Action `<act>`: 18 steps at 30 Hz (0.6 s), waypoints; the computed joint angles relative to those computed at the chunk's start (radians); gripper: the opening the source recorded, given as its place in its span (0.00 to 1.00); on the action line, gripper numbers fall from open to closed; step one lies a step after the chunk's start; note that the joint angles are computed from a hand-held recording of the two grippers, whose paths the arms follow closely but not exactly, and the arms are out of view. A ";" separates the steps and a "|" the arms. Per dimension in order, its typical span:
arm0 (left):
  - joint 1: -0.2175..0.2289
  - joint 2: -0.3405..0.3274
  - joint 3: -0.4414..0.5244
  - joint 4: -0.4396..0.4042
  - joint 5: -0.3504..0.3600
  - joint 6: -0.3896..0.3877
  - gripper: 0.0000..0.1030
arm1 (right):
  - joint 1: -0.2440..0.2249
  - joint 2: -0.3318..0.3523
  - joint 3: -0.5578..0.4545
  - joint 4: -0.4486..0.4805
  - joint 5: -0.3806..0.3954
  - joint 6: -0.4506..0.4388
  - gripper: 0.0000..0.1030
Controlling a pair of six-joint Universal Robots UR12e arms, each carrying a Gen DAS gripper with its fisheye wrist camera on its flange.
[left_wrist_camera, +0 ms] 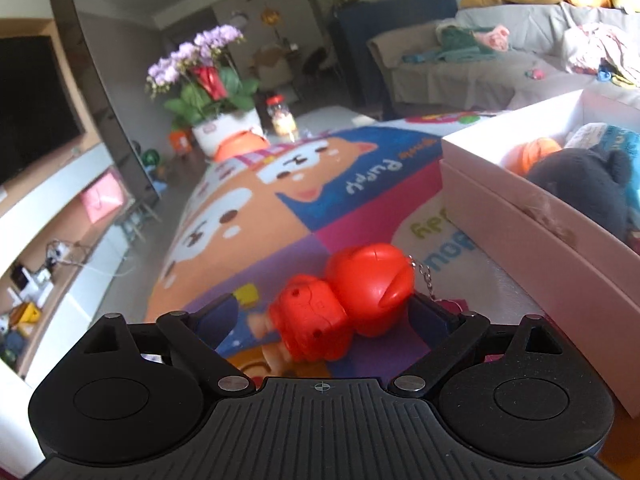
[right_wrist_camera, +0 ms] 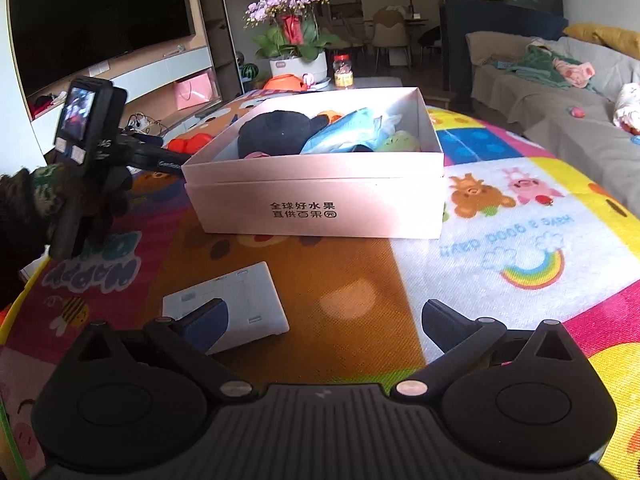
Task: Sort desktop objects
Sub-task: 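Grasp the red hooded doll with the left tool and set it down on the mat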
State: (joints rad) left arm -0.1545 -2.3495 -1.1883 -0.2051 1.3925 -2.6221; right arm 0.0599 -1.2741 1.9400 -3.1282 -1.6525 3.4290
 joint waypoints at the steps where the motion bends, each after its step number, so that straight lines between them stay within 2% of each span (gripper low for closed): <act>1: -0.001 -0.002 0.007 -0.016 0.002 -0.005 0.79 | -0.003 -0.001 0.000 0.004 0.007 0.008 1.00; 2: -0.003 -0.001 0.008 -0.023 0.011 -0.006 0.75 | -0.005 -0.001 0.000 0.010 0.014 0.015 1.00; 4: -0.006 0.009 -0.010 -0.016 0.027 -0.002 0.75 | -0.008 -0.002 0.001 0.014 0.022 0.022 1.00; 9: -0.003 0.063 -0.095 0.004 0.010 0.011 0.74 | -0.006 0.000 0.002 0.003 0.015 0.020 1.00; 13: 0.024 0.171 -0.250 0.000 -0.095 0.013 0.75 | -0.010 -0.001 0.005 -0.006 0.027 0.026 1.00; 15: 0.044 0.232 -0.327 -0.051 -0.177 -0.003 0.75 | -0.013 -0.001 0.005 -0.005 0.035 0.032 1.00; 17: 0.063 0.283 -0.402 -0.060 -0.264 -0.006 0.89 | -0.013 -0.002 0.005 -0.006 0.028 0.041 1.00; 18: 0.072 0.304 -0.433 -0.065 -0.309 0.002 0.91 | -0.012 -0.003 0.005 -0.008 0.017 0.045 1.00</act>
State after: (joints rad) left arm -0.0823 -2.0452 -1.6217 -0.2698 1.0834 -2.6200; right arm 0.0479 -1.2774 1.9448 -3.1366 -1.6351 3.4742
